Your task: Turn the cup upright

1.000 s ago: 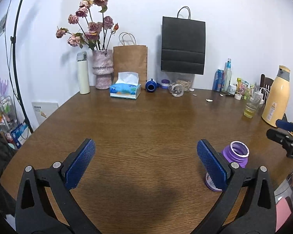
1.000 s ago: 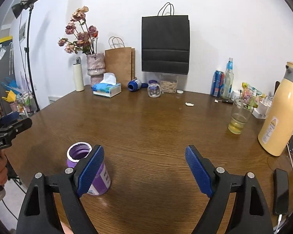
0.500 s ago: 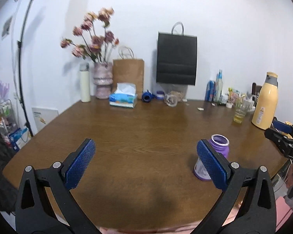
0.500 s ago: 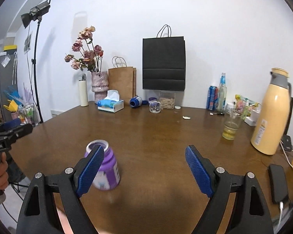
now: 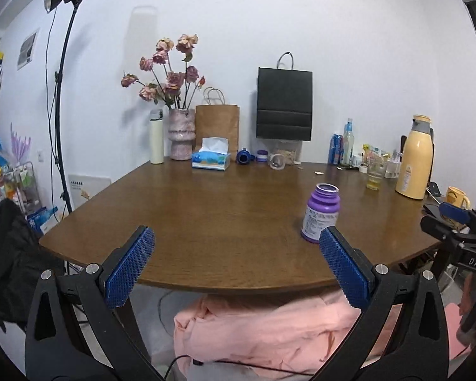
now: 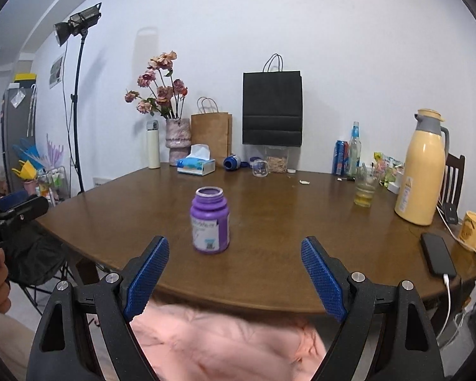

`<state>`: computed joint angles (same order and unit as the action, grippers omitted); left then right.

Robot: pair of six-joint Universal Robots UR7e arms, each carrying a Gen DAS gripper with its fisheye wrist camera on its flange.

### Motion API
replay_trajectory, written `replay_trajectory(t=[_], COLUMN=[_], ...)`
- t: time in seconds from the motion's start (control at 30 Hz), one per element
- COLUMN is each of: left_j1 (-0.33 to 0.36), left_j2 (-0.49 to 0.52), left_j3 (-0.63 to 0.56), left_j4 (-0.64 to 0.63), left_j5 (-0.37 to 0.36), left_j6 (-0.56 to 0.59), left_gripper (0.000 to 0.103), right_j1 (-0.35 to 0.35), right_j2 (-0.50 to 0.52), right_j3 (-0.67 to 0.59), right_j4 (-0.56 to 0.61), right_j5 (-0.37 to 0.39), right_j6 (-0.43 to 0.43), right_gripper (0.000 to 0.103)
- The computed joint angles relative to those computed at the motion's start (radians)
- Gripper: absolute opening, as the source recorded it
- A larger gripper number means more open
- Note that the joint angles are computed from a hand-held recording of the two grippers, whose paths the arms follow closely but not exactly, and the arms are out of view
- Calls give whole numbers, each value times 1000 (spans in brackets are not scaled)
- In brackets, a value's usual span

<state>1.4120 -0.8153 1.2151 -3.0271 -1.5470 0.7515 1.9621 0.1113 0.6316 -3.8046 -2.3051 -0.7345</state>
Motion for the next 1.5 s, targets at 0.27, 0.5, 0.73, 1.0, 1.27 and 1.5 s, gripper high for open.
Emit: replay_trajectory(t=[0.27,0.5,0.73,1.0,1.27,1.5], left_j1=[1,2,3,4,4,3], left_j2=[-3,-4,-1,-2,-1,-1], left_j3=[5,5,-5,-1,-9,-8], left_j4=[-12,-14,12,-3,32,13], left_j5=[-10,-16,-13,-21,-16,-8], left_j6=[9,14,4,17,13,9], left_gripper=[103,103,103,103,103,103], right_j1=[-6,-4,-3,-4,-5,-5], right_j2=[-25,-19,-12,-3,-7,-4], right_j3=[51,44,28,11,20,18], right_j4=[27,23,33,58,69,69], right_j5=[10,6,1,-9,-11,-9], right_j6=[96,90,85,84,96,94], right_gripper=[89,89,89,89,89,89])
